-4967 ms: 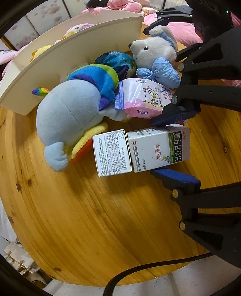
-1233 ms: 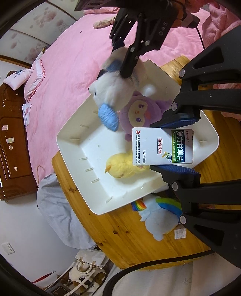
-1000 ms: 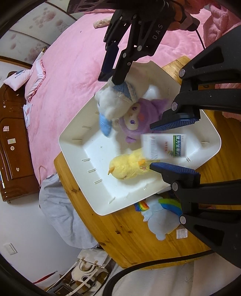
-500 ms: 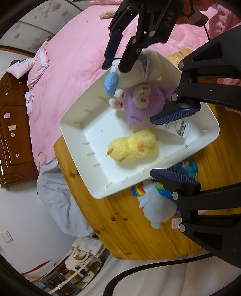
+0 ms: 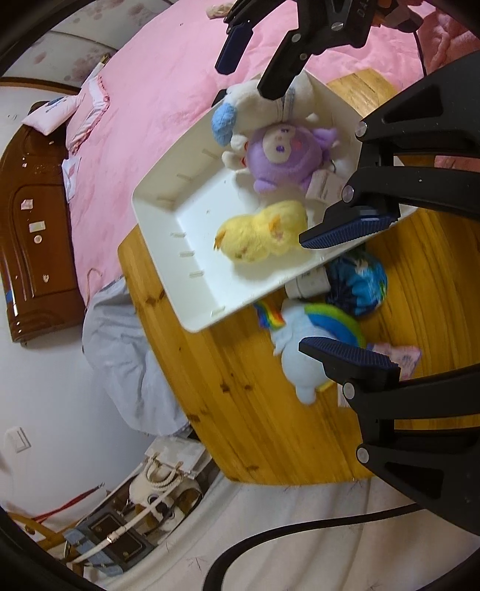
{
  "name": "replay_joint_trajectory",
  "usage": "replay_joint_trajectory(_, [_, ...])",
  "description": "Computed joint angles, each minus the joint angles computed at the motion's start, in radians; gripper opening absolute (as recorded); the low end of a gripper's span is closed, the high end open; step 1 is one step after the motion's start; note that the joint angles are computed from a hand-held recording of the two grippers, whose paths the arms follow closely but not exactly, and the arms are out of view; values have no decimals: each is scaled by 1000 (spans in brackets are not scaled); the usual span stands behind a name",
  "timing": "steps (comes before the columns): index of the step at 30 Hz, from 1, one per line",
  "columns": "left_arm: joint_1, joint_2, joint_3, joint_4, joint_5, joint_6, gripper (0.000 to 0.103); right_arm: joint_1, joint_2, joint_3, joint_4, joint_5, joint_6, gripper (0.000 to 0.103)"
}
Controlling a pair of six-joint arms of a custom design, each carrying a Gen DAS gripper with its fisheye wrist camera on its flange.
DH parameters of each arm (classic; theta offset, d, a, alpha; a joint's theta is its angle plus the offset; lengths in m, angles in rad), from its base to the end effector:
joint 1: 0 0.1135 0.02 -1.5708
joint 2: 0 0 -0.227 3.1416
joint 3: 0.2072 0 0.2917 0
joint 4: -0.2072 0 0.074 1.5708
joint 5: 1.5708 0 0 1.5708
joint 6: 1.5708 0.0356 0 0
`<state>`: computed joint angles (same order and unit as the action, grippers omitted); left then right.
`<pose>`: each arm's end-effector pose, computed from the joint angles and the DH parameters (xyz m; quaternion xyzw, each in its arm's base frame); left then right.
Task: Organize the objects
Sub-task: 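Lower the box and bear into the tray and open both grippers, then withdraw both grippers from the tray back over the table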
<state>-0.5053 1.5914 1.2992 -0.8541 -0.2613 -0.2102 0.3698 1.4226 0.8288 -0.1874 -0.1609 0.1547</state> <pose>0.3194 -0.1662 0.2169 0.1154 0.9627 0.0462 0.2402 0.3095 0.1261 0.1512 -0.1295 0.9115 0.1710 0.3510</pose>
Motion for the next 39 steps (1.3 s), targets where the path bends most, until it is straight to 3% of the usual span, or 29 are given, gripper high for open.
replay_joint_trajectory(8, [79,-115,-63,-20,22,79,54,102,-35,-6,7,97,73,79])
replay_joint_trajectory(24, [333,-301,-171,-28,151,342,54,406,-48,37,-27,413,282,81])
replay_joint_trajectory(39, [531,-371,-295,10,285,671,54,684,161,199,-118,710,654,81])
